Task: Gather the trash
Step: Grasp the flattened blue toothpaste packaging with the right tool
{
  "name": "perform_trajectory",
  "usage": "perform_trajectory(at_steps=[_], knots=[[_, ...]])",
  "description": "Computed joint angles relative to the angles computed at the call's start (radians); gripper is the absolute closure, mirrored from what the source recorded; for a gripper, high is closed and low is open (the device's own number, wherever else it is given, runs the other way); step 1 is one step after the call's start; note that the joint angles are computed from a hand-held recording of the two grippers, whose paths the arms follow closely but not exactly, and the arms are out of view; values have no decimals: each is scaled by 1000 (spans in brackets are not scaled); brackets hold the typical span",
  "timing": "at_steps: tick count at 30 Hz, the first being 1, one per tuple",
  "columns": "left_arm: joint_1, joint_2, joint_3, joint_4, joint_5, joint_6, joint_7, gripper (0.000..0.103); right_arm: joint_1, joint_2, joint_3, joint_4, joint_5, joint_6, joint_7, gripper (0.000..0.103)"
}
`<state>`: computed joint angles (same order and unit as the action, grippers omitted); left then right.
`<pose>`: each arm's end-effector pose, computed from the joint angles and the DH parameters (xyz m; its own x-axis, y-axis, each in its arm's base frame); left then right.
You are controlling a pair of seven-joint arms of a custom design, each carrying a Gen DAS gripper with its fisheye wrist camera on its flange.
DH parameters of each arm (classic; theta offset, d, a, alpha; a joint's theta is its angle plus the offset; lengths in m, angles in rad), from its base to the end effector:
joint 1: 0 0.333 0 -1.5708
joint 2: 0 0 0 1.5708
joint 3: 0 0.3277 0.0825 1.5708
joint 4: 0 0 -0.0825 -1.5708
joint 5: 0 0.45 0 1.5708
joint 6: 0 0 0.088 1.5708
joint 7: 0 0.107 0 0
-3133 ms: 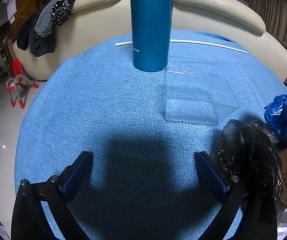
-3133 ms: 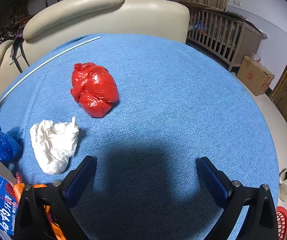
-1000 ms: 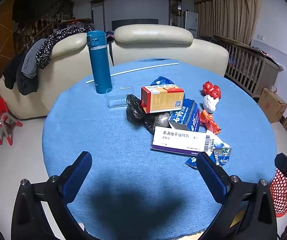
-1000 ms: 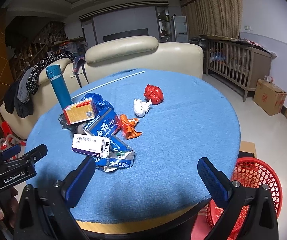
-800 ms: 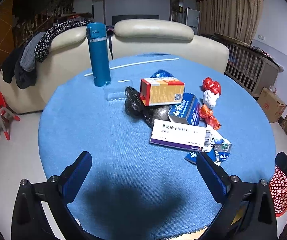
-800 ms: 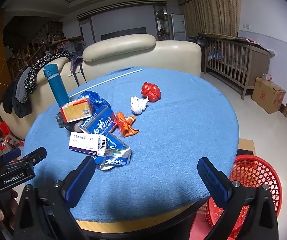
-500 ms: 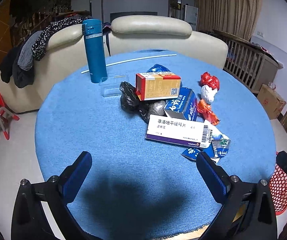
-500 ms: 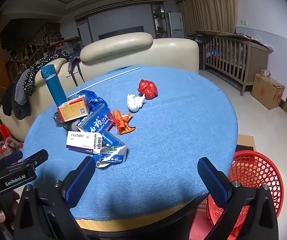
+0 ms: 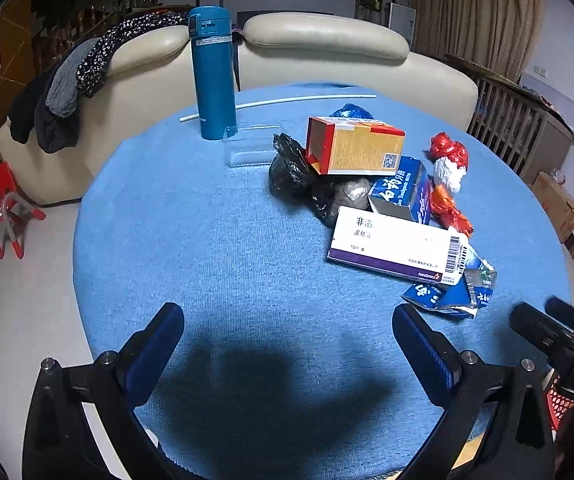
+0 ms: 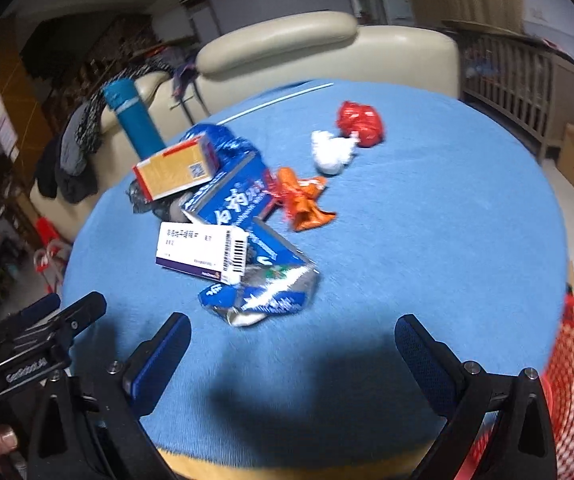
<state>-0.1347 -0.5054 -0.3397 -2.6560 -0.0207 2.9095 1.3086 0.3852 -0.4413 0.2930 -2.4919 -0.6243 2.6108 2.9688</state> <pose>0.4239 -0.2168 0.4521 -0.2272 -0.9733 0.0327 -0.7195 0.1451 -0.6792 0.3824 0.3294 0.4715 -0.1679 -0.9654 -0.1996 -0.7106 0.2589 -0.6542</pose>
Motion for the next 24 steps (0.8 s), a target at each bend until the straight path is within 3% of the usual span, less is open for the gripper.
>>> perform_trajectory(at_steps=[12, 14, 15, 16, 19, 24], knots=[[-35, 30, 57, 12, -56, -3, 73, 0, 6, 179, -90, 90, 96, 86, -186, 0], [-28, 37, 52, 19, -57, -5, 73, 0, -7, 191, -74, 100, 63, 94, -173, 13], [-26, 42, 51, 25, -58, -6, 74, 0, -13, 192, -68, 102, 43, 97, -160, 38], [-25, 46, 51, 30, -59, -7, 74, 0, -8, 191, -78, 97, 60, 119, -165, 45], [-25, 71, 46, 55, -55, -16, 78, 0, 5, 173, -114, 56, 141, 206, -195, 49], [-48, 132, 50, 113, -56, -29, 102, 0, -11, 112, -103, -22, 190, 277, -186, 50]])
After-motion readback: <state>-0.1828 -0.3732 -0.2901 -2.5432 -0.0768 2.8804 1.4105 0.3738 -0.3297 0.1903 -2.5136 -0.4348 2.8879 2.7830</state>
